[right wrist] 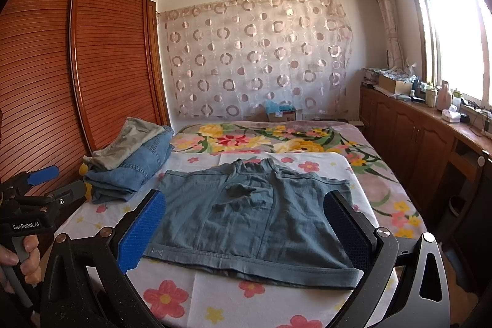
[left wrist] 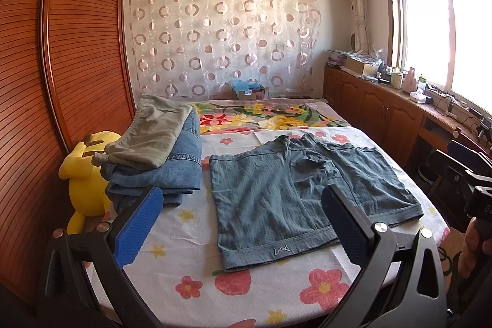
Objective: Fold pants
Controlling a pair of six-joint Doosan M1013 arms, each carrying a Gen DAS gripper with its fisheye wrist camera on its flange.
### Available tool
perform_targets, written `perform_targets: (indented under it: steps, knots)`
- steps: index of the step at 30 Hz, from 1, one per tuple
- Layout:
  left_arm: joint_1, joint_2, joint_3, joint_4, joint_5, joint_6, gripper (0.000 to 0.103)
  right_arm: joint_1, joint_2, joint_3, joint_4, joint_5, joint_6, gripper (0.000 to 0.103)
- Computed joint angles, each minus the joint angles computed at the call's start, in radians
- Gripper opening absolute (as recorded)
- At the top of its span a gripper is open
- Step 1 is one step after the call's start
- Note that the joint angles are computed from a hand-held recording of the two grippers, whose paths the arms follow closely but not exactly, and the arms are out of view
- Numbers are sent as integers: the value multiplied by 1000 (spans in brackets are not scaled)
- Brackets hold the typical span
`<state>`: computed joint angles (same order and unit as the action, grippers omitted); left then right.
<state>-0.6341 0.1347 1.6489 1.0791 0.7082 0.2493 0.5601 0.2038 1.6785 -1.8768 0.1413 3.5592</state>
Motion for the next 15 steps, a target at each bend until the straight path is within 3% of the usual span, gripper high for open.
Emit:
perform_targets:
  steps: [15]
  knots:
    - [1, -5, 1, -3, 1, 3, 103, 0, -4, 3, -24, -1, 22, 102]
